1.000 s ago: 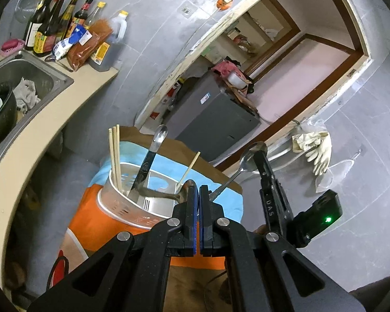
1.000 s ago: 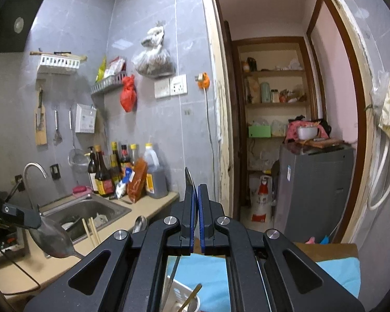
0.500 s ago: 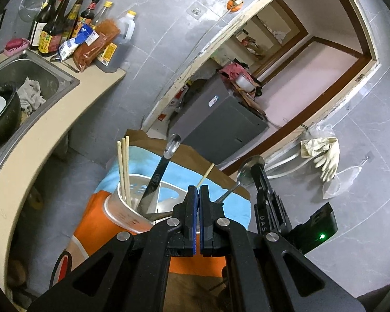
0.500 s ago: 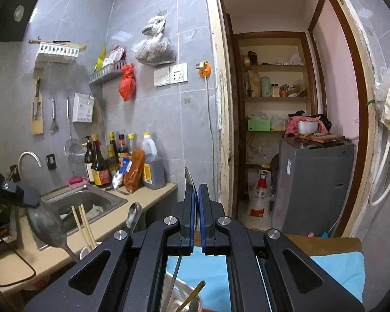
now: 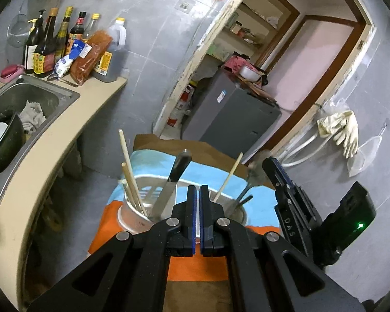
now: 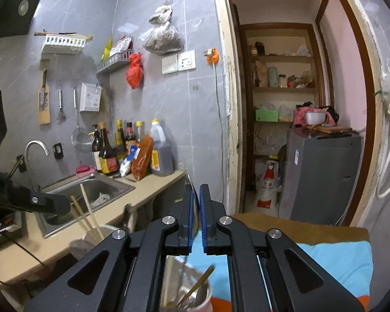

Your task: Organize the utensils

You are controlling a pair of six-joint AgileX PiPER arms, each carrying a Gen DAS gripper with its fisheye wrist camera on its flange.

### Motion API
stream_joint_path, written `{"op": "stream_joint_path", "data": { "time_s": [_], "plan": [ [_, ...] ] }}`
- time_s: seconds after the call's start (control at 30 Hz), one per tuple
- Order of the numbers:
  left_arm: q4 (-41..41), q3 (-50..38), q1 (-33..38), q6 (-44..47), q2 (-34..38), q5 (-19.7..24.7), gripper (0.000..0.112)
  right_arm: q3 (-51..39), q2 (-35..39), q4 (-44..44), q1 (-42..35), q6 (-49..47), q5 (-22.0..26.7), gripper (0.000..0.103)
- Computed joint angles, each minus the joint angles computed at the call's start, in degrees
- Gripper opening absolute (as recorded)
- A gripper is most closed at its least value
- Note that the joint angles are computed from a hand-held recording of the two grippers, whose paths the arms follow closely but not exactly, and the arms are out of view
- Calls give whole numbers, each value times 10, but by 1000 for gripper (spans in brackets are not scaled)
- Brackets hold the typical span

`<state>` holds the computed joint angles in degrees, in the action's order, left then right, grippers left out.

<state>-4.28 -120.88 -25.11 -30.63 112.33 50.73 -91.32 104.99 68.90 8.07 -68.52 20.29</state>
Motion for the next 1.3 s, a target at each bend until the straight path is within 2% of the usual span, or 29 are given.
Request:
{"op": "stream_joint_path", "data": {
  "time_s": [0.07,0.1,0.13,0.2,0.27,0.3,0.43,0.53,0.67,0.8,0.9,0.97,1.1,1.17,1.3],
  "plan": [
    [14,19,-7,-5,-8,-17,2,8,-4,1,-2,2,6,11],
    [25,29,-11,-9,-12,-23,6,12,-8,4,-5,2,11,17],
    [36,41,-15,-14,-18,-34,10,17,-12,9,-9,0,18,18],
    [75,67,-28,-40,-32,-62,32,21,-19,1,-13,14,25,19],
    [116,98,-42,-70,-48,-98,36,27,-30,-6,-19,29,33,19],
    [126,100,-45,-75,-49,-101,36,30,-35,-7,-21,31,33,20],
    [198,87,-72,-118,-44,-82,36,39,-54,-23,-35,57,46,23],
    [262,84,-93,-154,-44,-70,42,47,-72,-36,-49,77,55,30],
    [354,99,-126,-222,-50,-61,57,65,-97,-41,-71,85,68,48],
    [459,106,-168,-299,-48,-26,80,89,-128,-63,-95,111,75,70],
    [565,129,-210,-381,-52,4,91,116,-158,-63,-120,113,81,80],
    [620,140,-238,-427,-52,31,93,132,-176,-68,-137,115,88,85],
    [667,158,-277,-473,-58,67,94,167,-213,-68,-171,107,98,94],
    [685,168,-290,-484,-63,79,95,188,-236,-59,-192,96,108,103],
    [712,180,-327,-501,-69,108,97,216,-272,-56,-223,85,127,103]
  ]
}}
